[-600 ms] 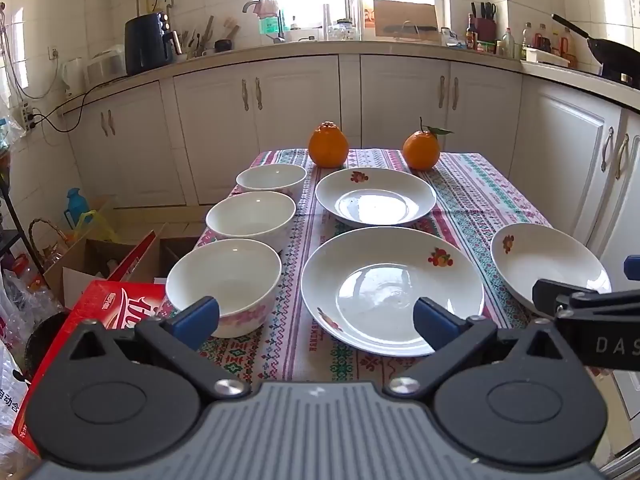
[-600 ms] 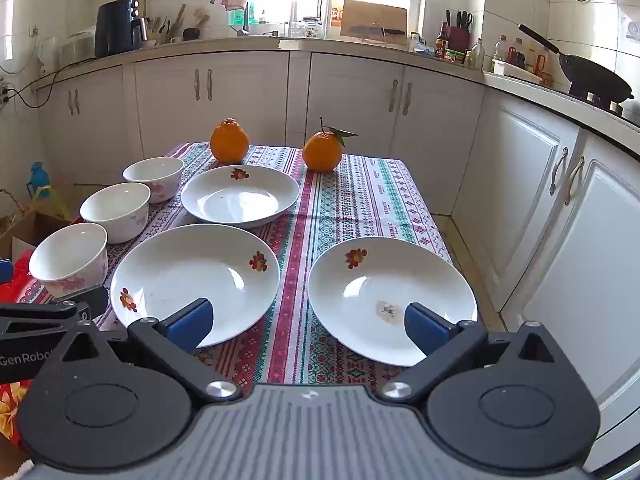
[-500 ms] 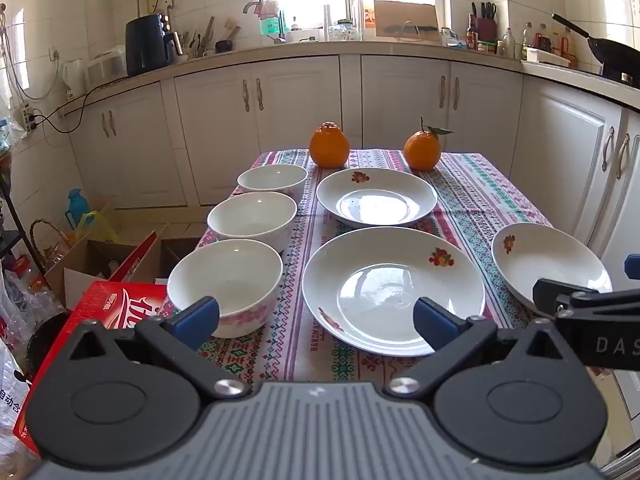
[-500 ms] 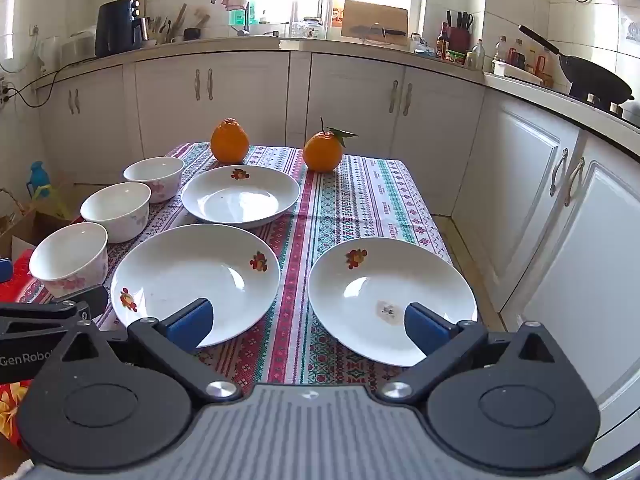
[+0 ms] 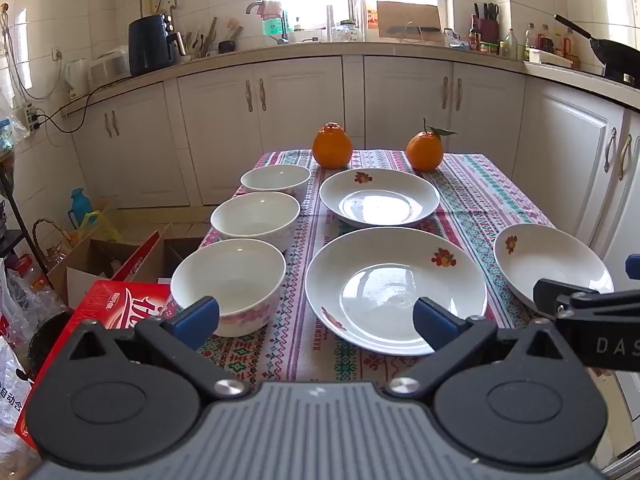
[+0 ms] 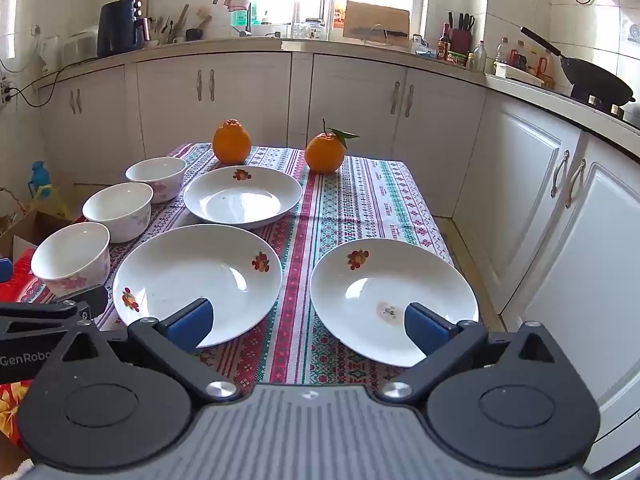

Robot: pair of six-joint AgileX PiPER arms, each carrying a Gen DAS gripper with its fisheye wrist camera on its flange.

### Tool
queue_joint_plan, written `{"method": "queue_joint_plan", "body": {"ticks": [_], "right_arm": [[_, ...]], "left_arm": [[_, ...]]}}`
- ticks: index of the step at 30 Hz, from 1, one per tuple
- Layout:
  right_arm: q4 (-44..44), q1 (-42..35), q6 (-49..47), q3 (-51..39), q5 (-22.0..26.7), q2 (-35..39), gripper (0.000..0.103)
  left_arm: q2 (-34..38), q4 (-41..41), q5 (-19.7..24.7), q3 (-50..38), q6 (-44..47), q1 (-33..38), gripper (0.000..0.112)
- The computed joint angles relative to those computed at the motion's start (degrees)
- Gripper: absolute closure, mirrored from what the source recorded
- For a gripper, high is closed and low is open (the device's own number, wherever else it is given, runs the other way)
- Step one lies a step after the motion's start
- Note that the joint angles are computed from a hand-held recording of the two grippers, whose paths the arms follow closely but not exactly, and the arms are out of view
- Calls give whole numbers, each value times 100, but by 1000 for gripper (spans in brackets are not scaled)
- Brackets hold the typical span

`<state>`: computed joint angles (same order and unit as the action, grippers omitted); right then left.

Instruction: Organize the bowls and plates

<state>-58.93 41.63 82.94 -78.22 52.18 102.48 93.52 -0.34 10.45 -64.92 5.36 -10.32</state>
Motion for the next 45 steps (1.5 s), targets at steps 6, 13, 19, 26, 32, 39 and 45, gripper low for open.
{"method": "queue_joint_plan", "body": {"ticks": [6, 13, 19, 26, 32, 39, 45], "right_arm": [[-15, 18, 0, 19, -24, -5, 0], [-19, 17, -15, 27, -18, -23, 0], [-18, 21, -21, 26, -8, -31, 0], [-47, 37, -6, 22, 2, -16, 0], [-47, 41, -11, 14, 15, -16, 0], [-63, 53, 1, 8, 32, -4, 0], [-61, 54, -2, 6, 33, -4, 0]], "left_arm": [[1, 373, 8, -3, -407, -39, 10], [-2, 337, -44, 32, -381, -33, 10], [1, 379, -54, 38, -422, -35, 10], [-1, 399, -51, 37, -446, -37, 10], [-1, 363, -58, 39, -406, -30, 10], [-1, 339, -72, 54, -384, -21, 10], [0, 297, -72, 51, -340, -17, 10]]}}
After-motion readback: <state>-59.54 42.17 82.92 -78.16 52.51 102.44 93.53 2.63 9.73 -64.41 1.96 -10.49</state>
